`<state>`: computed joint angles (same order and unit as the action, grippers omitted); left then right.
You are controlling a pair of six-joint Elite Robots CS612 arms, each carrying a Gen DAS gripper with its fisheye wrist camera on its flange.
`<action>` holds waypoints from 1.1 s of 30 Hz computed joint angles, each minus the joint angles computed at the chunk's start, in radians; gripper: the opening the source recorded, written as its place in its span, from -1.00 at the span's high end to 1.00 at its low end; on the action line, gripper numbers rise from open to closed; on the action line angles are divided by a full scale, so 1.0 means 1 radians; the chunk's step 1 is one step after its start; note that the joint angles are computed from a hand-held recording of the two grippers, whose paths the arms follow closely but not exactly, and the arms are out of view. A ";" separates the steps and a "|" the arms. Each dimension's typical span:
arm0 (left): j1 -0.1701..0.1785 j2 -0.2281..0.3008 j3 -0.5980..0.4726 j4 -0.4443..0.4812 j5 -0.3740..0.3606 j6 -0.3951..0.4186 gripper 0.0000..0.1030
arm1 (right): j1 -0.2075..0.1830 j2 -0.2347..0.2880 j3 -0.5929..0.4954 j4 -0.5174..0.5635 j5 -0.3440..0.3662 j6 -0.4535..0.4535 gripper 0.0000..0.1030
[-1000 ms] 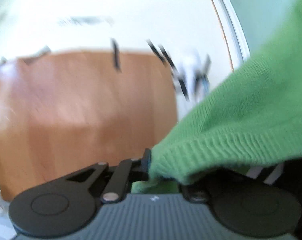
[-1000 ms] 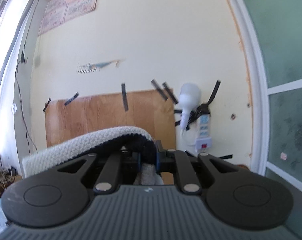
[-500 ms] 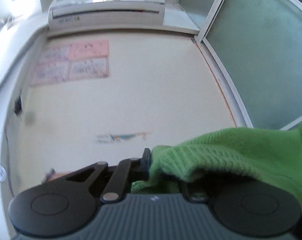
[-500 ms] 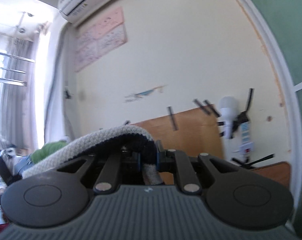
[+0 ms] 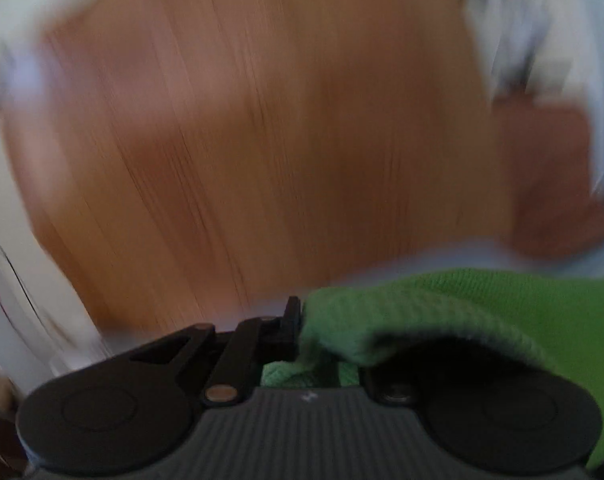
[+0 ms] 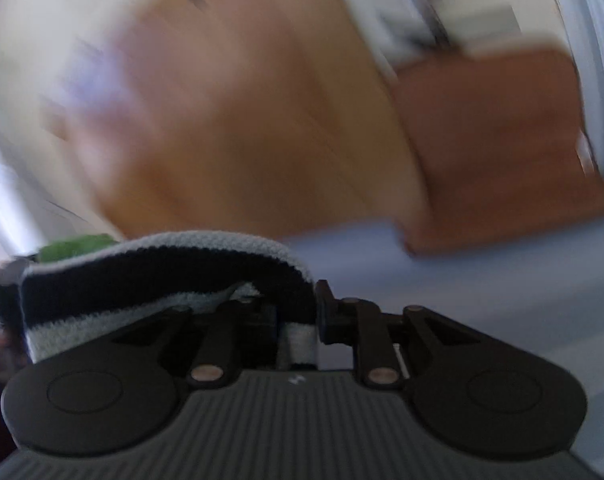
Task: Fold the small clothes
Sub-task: 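Lower the sweater onto the sheet and open both grippers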
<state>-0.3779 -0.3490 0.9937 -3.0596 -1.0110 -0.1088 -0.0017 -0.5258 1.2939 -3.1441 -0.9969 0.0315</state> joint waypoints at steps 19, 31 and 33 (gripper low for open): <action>0.033 0.076 -0.124 0.145 -0.082 -0.126 0.80 | 0.013 -0.022 0.080 -0.073 -0.162 -0.313 0.90; 0.040 0.044 -0.105 0.255 -0.153 -0.105 -0.02 | 0.052 0.079 -0.107 -0.128 -0.497 -0.500 0.05; 0.047 -0.005 0.001 0.168 -0.163 -0.089 -0.17 | 0.047 0.039 -0.018 -0.157 -0.392 -0.500 0.02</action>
<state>-0.3304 -0.3538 0.9951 -2.8911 -1.1742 -0.1981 0.0448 -0.4872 1.2758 -3.3010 -1.3885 -0.4689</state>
